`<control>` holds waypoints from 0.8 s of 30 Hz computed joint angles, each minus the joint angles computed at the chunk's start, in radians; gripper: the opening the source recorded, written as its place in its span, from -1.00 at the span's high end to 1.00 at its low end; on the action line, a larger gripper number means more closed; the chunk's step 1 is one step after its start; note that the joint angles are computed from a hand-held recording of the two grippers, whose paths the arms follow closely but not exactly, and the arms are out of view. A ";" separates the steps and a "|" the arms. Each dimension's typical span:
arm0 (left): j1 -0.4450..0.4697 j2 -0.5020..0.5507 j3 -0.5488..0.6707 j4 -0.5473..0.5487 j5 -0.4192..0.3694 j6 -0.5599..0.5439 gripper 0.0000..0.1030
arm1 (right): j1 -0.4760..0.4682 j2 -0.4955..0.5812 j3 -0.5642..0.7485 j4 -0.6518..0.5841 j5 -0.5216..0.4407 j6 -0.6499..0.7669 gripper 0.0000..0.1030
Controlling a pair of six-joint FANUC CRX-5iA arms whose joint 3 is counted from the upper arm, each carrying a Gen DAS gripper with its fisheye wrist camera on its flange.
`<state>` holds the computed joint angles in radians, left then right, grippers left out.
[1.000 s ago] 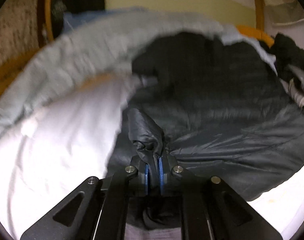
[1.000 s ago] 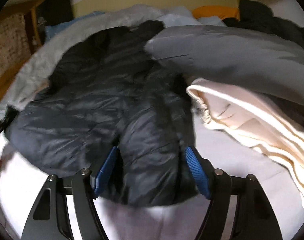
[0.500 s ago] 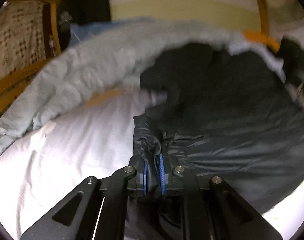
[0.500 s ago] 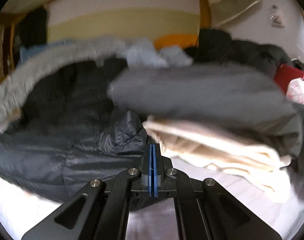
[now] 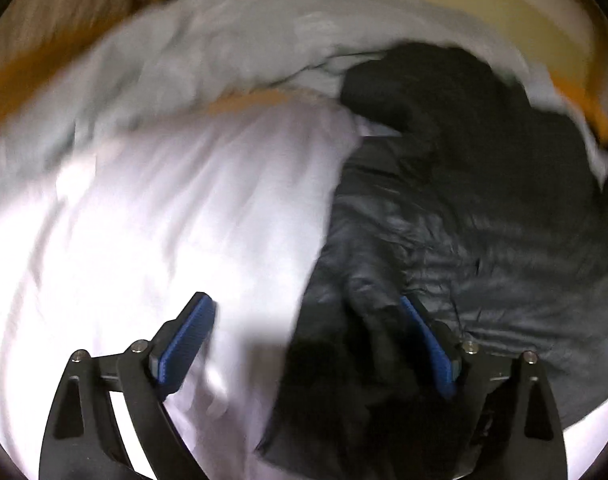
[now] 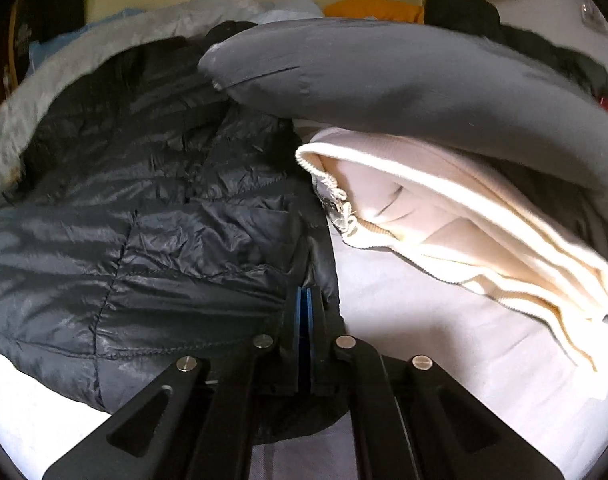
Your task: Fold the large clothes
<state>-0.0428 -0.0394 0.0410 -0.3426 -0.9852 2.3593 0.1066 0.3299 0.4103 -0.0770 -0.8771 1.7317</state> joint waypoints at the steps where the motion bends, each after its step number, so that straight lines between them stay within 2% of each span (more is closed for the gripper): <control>1: 0.055 -0.041 -0.073 0.113 0.061 -0.037 -0.80 | -0.017 0.011 0.032 -0.045 -0.033 0.027 0.90; 3: 0.092 -0.105 -0.163 0.201 0.134 -0.082 -0.80 | -0.039 0.018 0.058 -0.101 -0.057 0.050 0.86; 5: 0.091 -0.121 -0.175 0.219 0.135 -0.120 -0.80 | -0.053 0.017 0.066 -0.131 -0.064 0.056 0.77; 8: 0.098 -0.123 -0.207 0.297 0.199 -0.221 -0.80 | -0.058 0.010 0.060 -0.133 -0.058 0.051 0.55; 9: 0.093 -0.120 -0.212 0.305 0.218 -0.236 -0.80 | -0.051 0.002 0.044 -0.109 -0.040 0.034 0.21; 10: 0.084 -0.115 -0.209 0.297 0.226 -0.241 -0.80 | -0.038 -0.011 0.013 -0.059 -0.003 -0.006 -0.23; 11: 0.077 -0.105 -0.201 0.283 0.232 -0.240 -0.80 | -0.028 -0.023 -0.017 -0.017 0.033 -0.049 -0.36; 12: 0.070 -0.091 -0.187 0.264 0.230 -0.232 -0.80 | -0.032 -0.030 -0.028 -0.020 0.052 -0.056 -0.40; 14: 0.062 -0.058 -0.159 0.243 0.225 -0.232 -0.80 | -0.074 -0.033 0.008 -0.153 -0.005 0.028 -0.28; 15: 0.066 -0.056 -0.166 0.266 0.238 -0.255 -0.80 | -0.096 -0.016 0.049 -0.222 -0.062 0.081 0.12; 16: 0.076 -0.055 -0.176 0.297 0.259 -0.280 -0.77 | -0.120 0.015 0.109 -0.292 -0.145 0.137 0.40; 17: 0.077 -0.065 -0.190 0.302 0.278 -0.277 -0.28 | -0.138 0.042 0.158 -0.346 -0.208 0.167 0.53; 18: 0.083 -0.079 -0.211 0.322 0.308 -0.299 0.20 | -0.150 0.048 0.171 -0.380 -0.219 0.173 0.74; 19: 0.088 -0.100 -0.252 0.366 0.363 -0.334 0.80 | -0.165 0.057 0.190 -0.421 -0.243 0.175 0.78; 20: 0.079 -0.127 -0.283 0.359 0.423 -0.319 0.83 | -0.166 0.053 0.184 -0.423 -0.233 0.160 0.79; 21: 0.067 -0.159 -0.299 0.299 0.464 -0.267 0.84 | -0.162 0.043 0.169 -0.410 -0.214 0.153 0.81; 22: 0.037 -0.193 -0.292 0.187 0.474 -0.165 0.86 | -0.146 0.016 0.126 -0.371 -0.164 0.142 0.82; 23: -0.007 -0.209 -0.256 0.056 0.432 -0.053 0.86 | -0.133 -0.015 0.082 -0.341 -0.114 0.137 0.82; 24: -0.060 -0.211 -0.199 -0.055 0.337 0.032 0.87 | -0.117 -0.053 0.035 -0.311 -0.063 0.132 0.83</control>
